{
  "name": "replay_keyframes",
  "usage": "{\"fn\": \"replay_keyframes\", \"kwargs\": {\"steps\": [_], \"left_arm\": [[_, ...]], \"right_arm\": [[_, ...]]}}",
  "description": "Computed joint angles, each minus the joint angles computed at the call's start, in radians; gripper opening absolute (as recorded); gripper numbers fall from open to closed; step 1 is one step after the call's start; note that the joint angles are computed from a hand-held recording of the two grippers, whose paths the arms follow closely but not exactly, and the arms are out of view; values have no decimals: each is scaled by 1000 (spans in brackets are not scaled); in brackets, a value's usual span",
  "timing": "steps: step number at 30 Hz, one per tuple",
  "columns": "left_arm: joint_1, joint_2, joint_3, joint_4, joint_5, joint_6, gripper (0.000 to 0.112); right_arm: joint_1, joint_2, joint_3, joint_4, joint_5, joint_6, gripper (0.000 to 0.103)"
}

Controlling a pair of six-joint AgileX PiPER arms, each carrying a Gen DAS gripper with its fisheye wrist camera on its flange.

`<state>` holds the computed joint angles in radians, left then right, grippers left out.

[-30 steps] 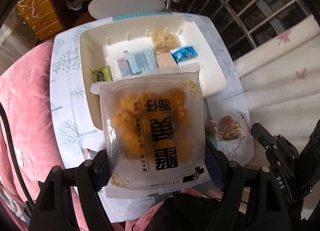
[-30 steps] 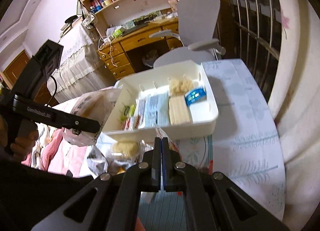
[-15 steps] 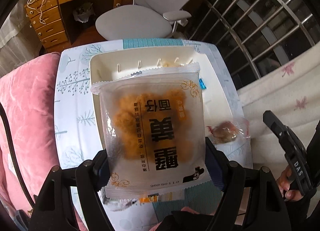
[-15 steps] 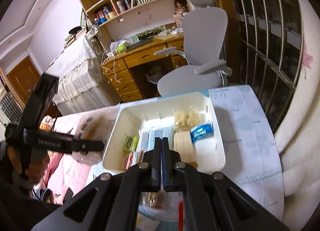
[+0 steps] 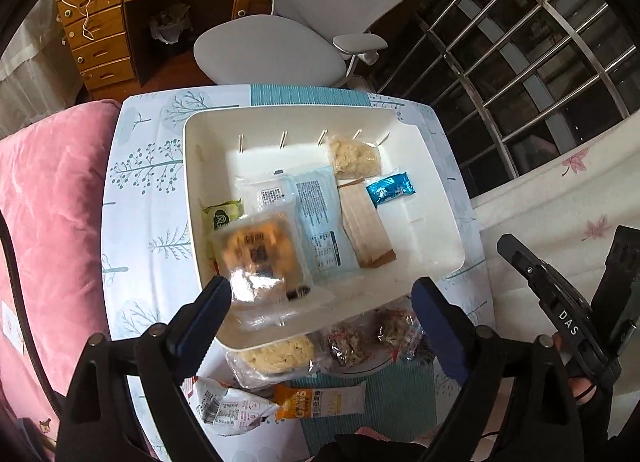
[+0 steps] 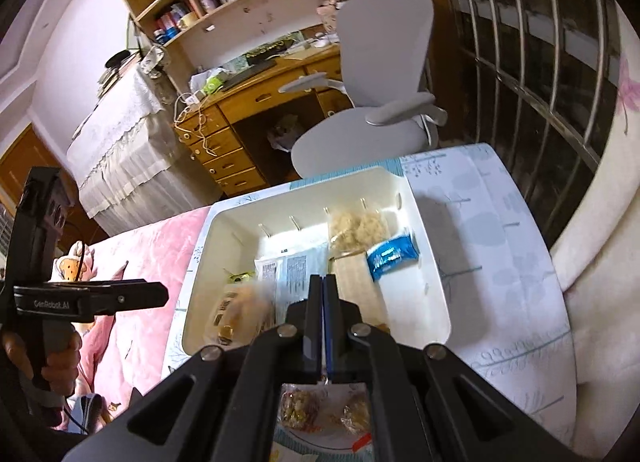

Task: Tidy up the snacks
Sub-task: 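Withdraw the left tool from the tray while the right tool opens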

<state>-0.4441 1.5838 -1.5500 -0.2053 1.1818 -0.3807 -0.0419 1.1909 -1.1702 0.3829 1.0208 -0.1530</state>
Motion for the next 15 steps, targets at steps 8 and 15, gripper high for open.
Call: {"fn": "replay_keyframes", "kwargs": {"steps": [8,15], "left_arm": [[-9,-106,89,-15,-3,14,91],[-35,-237,198,-4,4,11,91]], "right_arm": [[13,-82,45,-80,61,155,0],[32,-199,103,-142,132,302,3]]}}
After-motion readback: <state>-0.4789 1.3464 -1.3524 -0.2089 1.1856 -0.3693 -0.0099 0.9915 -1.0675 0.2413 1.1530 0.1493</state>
